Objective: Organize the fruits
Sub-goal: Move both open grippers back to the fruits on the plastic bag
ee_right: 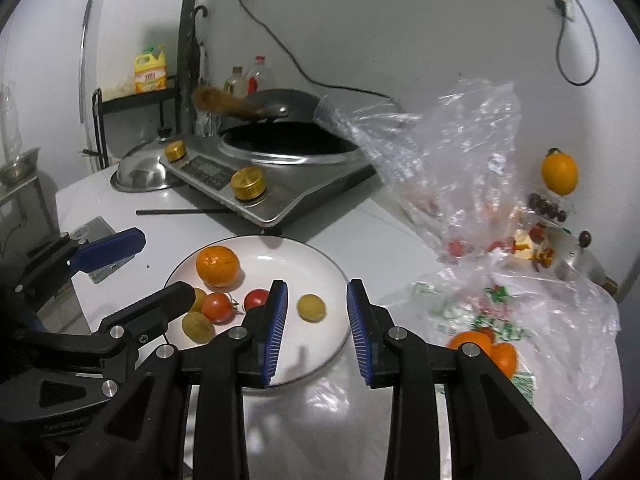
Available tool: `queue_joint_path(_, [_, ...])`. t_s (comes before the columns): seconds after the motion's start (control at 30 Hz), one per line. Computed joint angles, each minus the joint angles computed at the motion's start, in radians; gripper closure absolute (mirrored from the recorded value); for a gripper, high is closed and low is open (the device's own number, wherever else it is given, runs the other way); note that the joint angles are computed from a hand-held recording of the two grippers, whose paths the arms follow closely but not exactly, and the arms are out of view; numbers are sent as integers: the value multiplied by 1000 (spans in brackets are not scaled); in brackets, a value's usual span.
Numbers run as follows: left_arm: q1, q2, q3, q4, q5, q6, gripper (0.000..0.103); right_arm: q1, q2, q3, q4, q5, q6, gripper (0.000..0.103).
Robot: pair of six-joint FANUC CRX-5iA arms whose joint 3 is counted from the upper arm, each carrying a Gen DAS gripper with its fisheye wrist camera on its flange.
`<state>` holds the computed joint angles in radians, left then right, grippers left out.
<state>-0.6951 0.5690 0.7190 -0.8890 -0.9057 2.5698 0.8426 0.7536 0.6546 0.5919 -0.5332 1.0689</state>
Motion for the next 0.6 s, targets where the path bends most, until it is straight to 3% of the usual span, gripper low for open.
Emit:
queue_joint_path(0.2, [-31,15,48,-27,-28,-12,36,-21,-99,-165,113,94,-136,65])
queue_joint_path(0.6, [-77,79,186,-34,-62,-90,36,-90,-242,-424,488,239,-498,64])
